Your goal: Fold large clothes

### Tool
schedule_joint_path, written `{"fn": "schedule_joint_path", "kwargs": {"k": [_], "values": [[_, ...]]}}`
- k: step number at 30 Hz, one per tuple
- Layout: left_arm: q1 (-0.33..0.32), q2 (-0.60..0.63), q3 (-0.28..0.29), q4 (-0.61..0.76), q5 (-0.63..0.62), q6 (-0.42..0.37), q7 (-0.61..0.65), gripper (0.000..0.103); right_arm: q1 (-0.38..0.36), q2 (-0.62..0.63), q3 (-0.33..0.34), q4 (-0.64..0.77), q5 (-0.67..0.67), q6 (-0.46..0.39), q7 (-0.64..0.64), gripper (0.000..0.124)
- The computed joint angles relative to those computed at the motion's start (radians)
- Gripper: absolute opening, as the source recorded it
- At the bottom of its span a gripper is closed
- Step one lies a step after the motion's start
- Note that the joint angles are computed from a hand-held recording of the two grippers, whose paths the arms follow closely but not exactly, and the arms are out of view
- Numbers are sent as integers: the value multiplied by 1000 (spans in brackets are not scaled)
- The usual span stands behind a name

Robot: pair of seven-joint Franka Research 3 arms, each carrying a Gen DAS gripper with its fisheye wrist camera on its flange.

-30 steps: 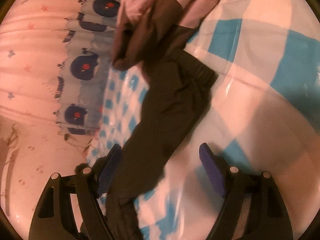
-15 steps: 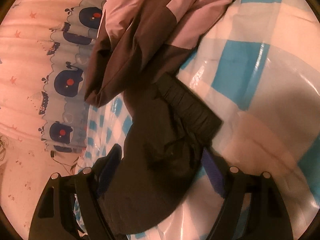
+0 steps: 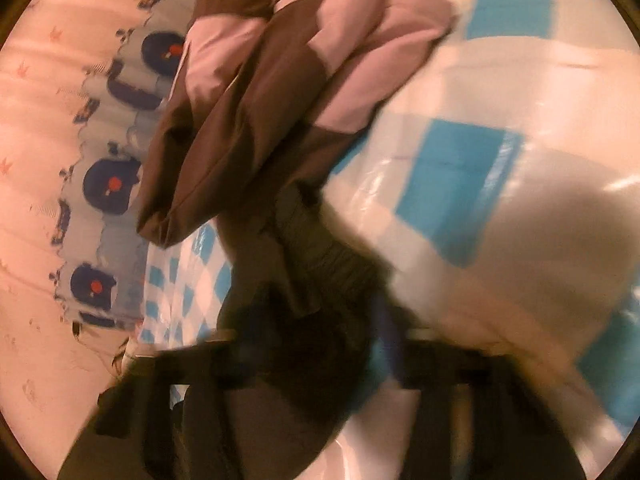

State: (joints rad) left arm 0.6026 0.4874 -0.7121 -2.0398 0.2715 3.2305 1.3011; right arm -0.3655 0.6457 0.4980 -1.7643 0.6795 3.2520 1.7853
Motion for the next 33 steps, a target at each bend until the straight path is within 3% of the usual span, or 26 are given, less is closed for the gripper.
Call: {"fn": "schedule_joint_path", "kwargs": {"k": [1,4,8,10,12,13,15,17,19,20,21,22,26,30,33], "values": [[-9,-1,10,1,-2,1,-4,85,-27,11,34,-3,-30,16,-4,17],[-16,-4,21,0,-3,8,-12,85,21,-14,-5,-15,-41,68,-26,14],[-19,-10,29,-5,5,22,-32,85,-144,-10,189,-122,-199,281,3,13],[-11,-7,24,-6,15,24,-42,85,-186,-12,220,-149,-253,290,39,14],[3,1,10,-2,24,14,-46,85,-250,15,268,-155,-303,251,94,26],[4,3,7,-1,26,10,-46,85,-274,30,282,-155,-311,226,125,40],[-2,4,13,2,27,6,-44,85,-258,31,251,-145,-297,192,169,55],[-14,1,25,3,25,7,-42,85,-258,50,241,-132,-313,166,202,55],[-18,0,29,3,23,7,-41,85,-215,41,191,-111,-329,135,216,55],[-25,-1,36,4,22,6,-41,85,-195,40,168,-96,-346,116,219,50],[-29,-2,40,4,20,4,-41,85,-185,44,159,-82,-353,102,214,25],[-30,-2,41,4,19,4,-39,85,-206,65,185,-69,-389,99,223,19],[-40,-8,54,1,15,15,-40,85,-148,24,132,-86,-427,164,242,15],[-45,-18,66,-5,24,27,-52,86,-174,-12,163,-136,-499,255,286,14],[-50,-27,75,-11,33,32,-69,86,-164,-45,150,-145,-528,262,322,14]]}}
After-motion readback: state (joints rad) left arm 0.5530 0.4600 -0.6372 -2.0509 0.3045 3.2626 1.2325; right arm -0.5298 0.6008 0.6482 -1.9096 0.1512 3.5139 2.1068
